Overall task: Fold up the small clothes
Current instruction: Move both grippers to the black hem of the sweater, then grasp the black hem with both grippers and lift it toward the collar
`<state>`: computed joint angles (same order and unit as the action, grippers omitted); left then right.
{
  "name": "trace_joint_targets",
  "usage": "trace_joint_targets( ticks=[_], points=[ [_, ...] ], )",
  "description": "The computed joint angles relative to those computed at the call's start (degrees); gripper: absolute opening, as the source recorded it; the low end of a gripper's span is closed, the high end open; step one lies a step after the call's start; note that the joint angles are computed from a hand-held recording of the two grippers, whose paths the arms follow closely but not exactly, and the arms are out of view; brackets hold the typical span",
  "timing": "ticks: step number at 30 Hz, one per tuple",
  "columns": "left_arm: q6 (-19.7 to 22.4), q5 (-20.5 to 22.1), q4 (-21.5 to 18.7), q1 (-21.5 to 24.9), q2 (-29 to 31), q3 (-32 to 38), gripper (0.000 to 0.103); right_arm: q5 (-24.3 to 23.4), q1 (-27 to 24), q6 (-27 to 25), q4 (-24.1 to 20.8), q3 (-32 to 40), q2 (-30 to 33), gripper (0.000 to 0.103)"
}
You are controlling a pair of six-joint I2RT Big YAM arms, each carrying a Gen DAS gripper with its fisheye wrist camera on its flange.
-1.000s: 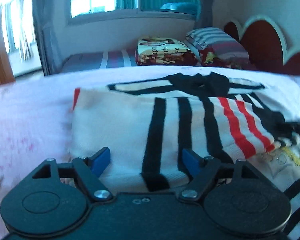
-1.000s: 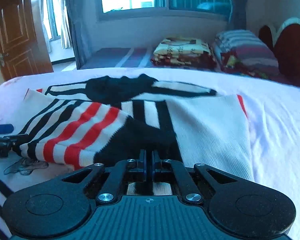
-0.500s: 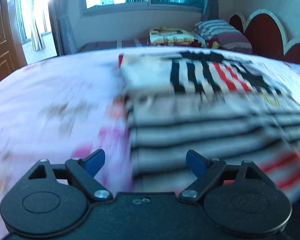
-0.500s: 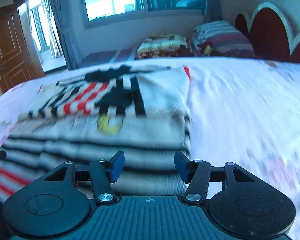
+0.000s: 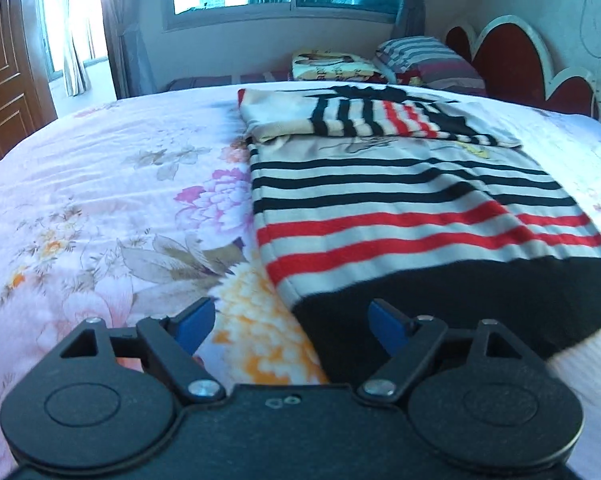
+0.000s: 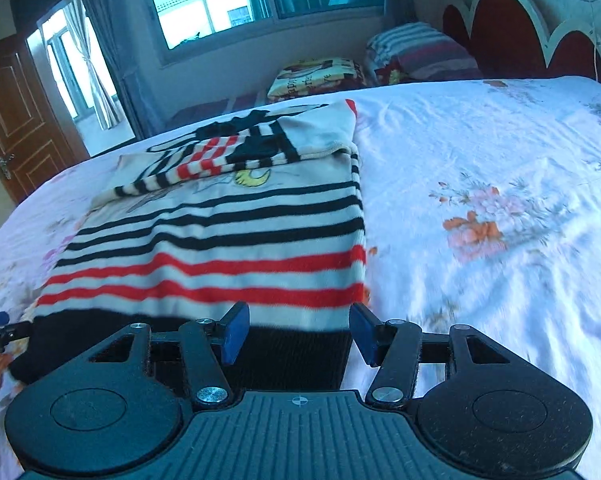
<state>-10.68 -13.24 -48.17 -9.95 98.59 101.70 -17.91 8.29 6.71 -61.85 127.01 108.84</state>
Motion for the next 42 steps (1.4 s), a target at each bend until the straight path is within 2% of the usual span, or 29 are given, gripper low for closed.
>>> trace_joint_targets(
  ticks=[7,11,14,16,21,25,28,33,35,36,42],
  points=[
    [-1.0,0.4,1.1,-1.9,-3.6,-4.0,0.082,-0.9,-0.4,1.1,0.9,-6.4,-4.7,0.055],
    [-2.7,2.6,0.4,-2.0,-4.4,-5.5,0.074,-1.9,-0.8,2.6,0.7,-7.5,-5.2,0.055],
    [-7.9,7.8,0.0,-0.9,-4.8,-6.4,0.065,-3.3,-1.6,5.0,0.5,-7.8,-5.0,0.055],
    [-12.2,12.6,0.4,0.3,-4.9,-6.9,0.059,-4.6,-2.3,7.1,0.1,-7.5,-4.5,0.055],
    [-22.3,20.8,3.7,3.1,-4.6,-8.4,0.059,-8.6,-4.0,10.8,-0.5,-6.7,-2.9,0.055],
    [-26.4,24.7,5.9,4.4,-4.0,-8.6,0.058,-12.0,-5.0,13.9,-0.5,-6.6,-1.6,0.055],
    [-27.0,25.5,6.1,4.7,-3.2,-7.8,0.058,-13.6,-5.5,15.3,-0.1,-6.5,-0.9,0.055],
    [-26.8,26.5,6.3,4.9,-1.4,-6.0,0.058,-14.9,-5.4,14.6,-0.5,-4.7,0.7,0.055],
    [-27.7,28.0,8.0,5.3,-0.9,-6.0,0.058,-15.5,-5.3,14.7,-0.3,-4.1,1.3,0.043],
    [-27.9,28.6,8.6,5.4,-0.7,-5.9,0.059,-16.0,-5.3,14.6,-0.9,-3.3,1.9,0.033],
    [-29.7,29.9,12.5,5.4,-0.4,-7.1,0.058,-19.2,-5.5,16.1,-1.1,-1.8,3.5,0.032]
  ],
)
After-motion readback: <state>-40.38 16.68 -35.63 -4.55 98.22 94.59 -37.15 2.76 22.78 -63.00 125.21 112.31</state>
